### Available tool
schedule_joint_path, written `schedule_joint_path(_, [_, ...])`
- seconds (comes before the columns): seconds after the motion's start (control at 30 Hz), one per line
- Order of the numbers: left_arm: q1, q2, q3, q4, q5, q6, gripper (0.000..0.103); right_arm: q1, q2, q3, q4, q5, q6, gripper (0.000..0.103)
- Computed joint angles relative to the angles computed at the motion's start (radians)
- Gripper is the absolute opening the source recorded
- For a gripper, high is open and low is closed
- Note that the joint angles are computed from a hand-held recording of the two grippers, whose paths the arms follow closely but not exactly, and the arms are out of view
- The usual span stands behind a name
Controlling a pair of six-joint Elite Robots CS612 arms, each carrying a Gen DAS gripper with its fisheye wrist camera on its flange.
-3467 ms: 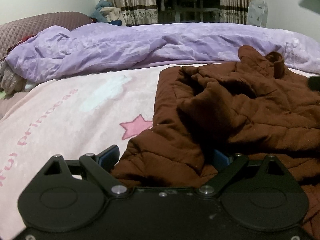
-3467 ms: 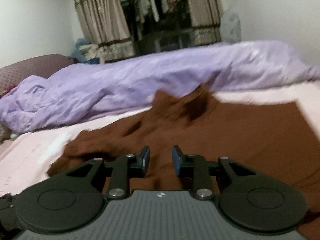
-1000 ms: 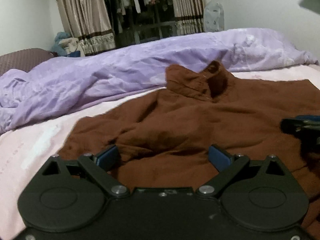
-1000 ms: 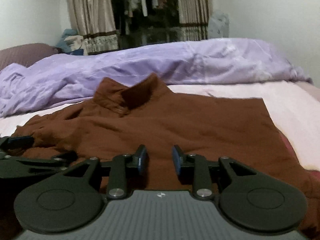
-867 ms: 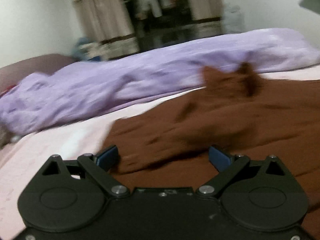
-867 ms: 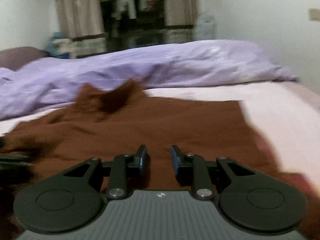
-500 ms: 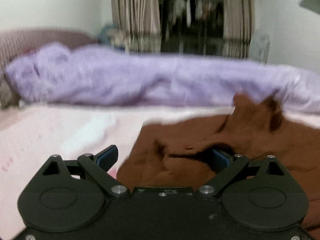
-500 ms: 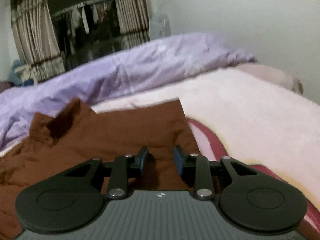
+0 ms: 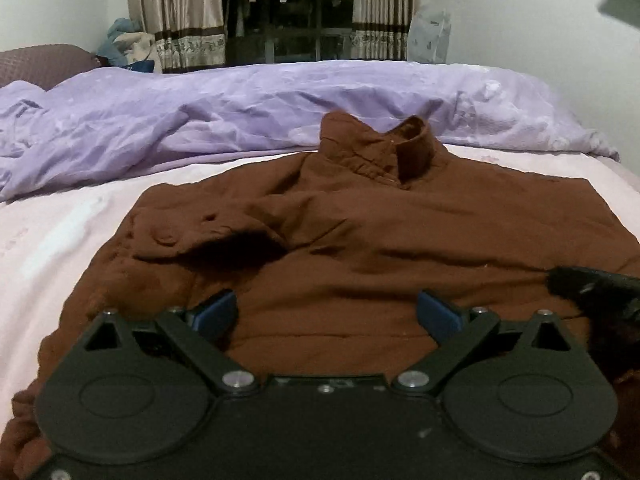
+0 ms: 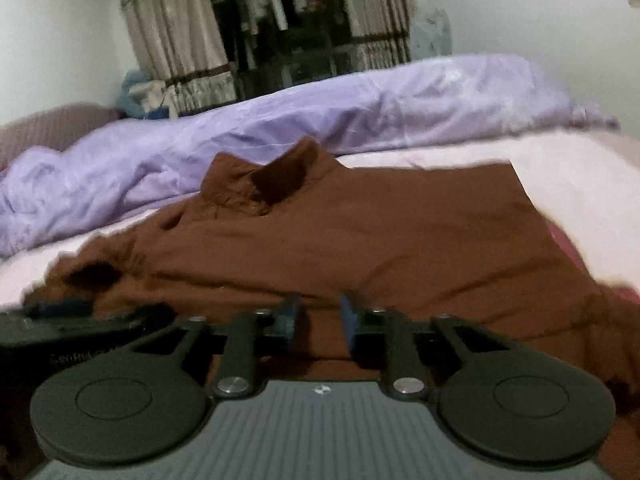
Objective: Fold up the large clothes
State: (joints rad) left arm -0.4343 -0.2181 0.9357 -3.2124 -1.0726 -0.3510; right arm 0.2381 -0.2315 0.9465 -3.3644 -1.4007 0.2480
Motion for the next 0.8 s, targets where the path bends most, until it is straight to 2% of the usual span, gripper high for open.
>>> schedule_joint_path(0.07, [-0.006,-0.016,0.034,-0.013,0.046,0.013,0.101,-0.012,-0.02,0.047,-0.022,-0.016,0.027,0.022])
schedule_joint_path(0.17, [-0.014,-0.044,0.112,-0.051,0.121,0.058,0.101,-0.019,-0.045,0.109,-0.041,-0.135,0.015,0.022])
schedule_joint_path(0.2, [-0.015,-0.058,0.147,-0.05,0.157,0.065,0.101,-0.028,-0.056,0.132,-0.042,-0.146,0.031,0.022])
schedule_joint_path(0.23, [-0.014,-0.072,0.177,-0.044,0.181,0.059,0.101,-0.043,-0.067,0.155,-0.047,-0.115,0.061,0.018])
schedule_joint_path(0.27, [-0.014,-0.086,0.202,-0.02,0.199,0.032,0.101,-0.057,-0.073,0.173,-0.054,-0.075,0.087,0.014])
schedule_joint_path(0.3, [-0.011,-0.102,0.235,-0.011,0.206,0.002,0.101,-0.066,-0.081,0.189,-0.06,-0.057,0.105,0.005])
schedule_joint_path(0.33, [-0.012,-0.113,0.25,0.02,0.229,-0.039,0.102,-0.072,-0.092,0.213,-0.071,-0.054,0.109,0.004])
schedule_joint_path(0.37, [-0.017,-0.127,0.27,0.064,0.27,-0.09,0.102,-0.073,-0.103,0.235,-0.082,-0.068,0.102,0.004])
schedule_joint_path(0.4, [-0.024,-0.142,0.285,0.149,0.343,-0.175,0.102,-0.07,-0.112,0.25,-0.081,-0.087,0.098,0.004])
schedule_joint_path(0.43, [-0.029,-0.157,0.304,0.193,0.382,-0.228,0.1,-0.07,-0.128,0.28,-0.077,-0.094,0.106,0.008])
schedule_joint_path(0.47, [-0.037,-0.173,0.333,0.195,0.395,-0.254,0.099,-0.067,-0.145,0.31,-0.069,-0.109,0.126,0.016])
schedule_joint_path(0.53, [-0.042,-0.204,0.39,0.136,0.364,-0.26,0.099,-0.057,-0.169,0.358,-0.085,-0.138,0.132,0.037])
schedule_joint_path(0.57, [-0.044,-0.217,0.41,0.116,0.342,-0.265,0.099,-0.048,-0.174,0.372,-0.105,-0.158,0.108,0.041])
schedule_joint_path(0.63, [-0.056,-0.245,0.456,0.048,0.292,-0.252,0.099,-0.031,-0.192,0.39,-0.107,-0.173,0.037,0.043])
schedule_joint_path(0.8, [-0.093,-0.272,0.504,-0.019,0.207,-0.204,0.099,-0.001,-0.222,0.437,-0.176,-0.116,-0.056,0.043])
